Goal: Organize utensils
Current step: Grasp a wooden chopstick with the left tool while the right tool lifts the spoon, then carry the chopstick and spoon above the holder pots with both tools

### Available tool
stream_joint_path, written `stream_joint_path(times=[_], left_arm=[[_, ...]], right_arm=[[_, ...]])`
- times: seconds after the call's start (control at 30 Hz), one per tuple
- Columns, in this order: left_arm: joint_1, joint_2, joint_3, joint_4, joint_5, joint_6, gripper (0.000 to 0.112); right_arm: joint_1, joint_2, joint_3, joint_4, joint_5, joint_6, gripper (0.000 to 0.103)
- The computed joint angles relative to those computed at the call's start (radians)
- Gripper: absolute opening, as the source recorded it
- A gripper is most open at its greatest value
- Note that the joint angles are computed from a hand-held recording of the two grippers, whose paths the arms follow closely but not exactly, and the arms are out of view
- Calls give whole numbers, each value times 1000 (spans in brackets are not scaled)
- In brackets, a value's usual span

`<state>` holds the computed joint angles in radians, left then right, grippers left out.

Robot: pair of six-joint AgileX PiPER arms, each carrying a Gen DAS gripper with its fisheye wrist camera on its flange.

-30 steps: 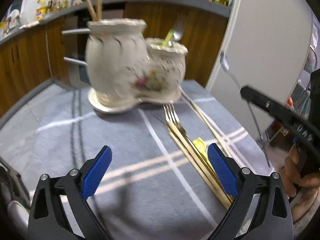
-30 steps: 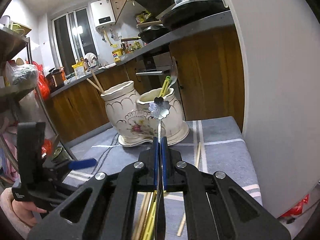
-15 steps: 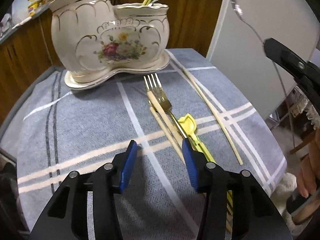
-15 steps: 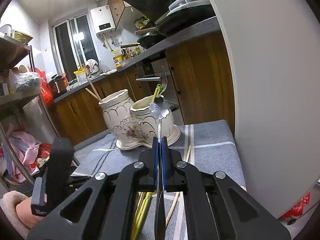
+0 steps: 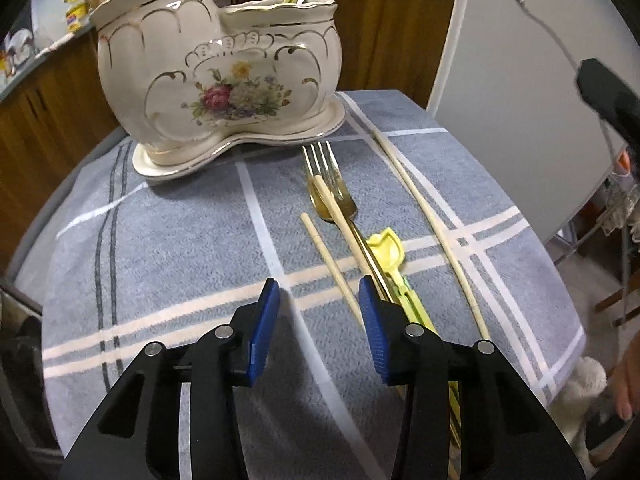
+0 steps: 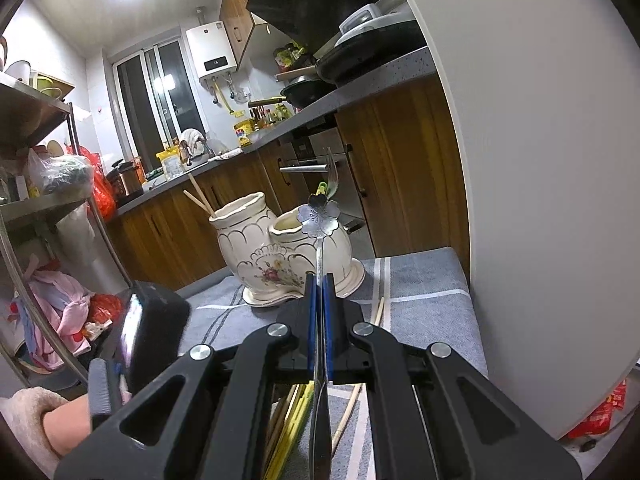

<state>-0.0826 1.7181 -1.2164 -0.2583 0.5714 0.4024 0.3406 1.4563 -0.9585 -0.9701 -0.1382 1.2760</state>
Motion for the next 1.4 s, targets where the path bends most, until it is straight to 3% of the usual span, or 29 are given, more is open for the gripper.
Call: stream_joint_path(times=[0.1,0.2,0.47,0.67,0.8,0.93,1.0,1.17,1.4], left_arm=[[-34,15,-10,90,-24,-76,39],[-50,27,-33,112,-3,-49,11],[12,39,-50,7,16,114,5],[93,-22,-7,-176,25,316,5],[163,-90,25,-369,55,507,5],[262,-169,46,-597,120,731,5],[310,-195,47,-683,153,810,5],[398,-193,-13,-852,239,937,5],[392,-52,-271,-941,250,895,5]], right_arm=[[-1,-5,10,22,-8,-26,3],[-8,-7,16,-19,-21,12,3],[-23,-3,17,-58,-56,41,3],[-24,12,5,-71,-59,64,3],[-12,23,-2,7,-53,-13,3],[9,36,-18,229,-51,-233,3],[12,51,-38,252,-65,-249,3],[42,126,-169,241,-35,-249,3],[42,305,-468,136,-27,-132,3]])
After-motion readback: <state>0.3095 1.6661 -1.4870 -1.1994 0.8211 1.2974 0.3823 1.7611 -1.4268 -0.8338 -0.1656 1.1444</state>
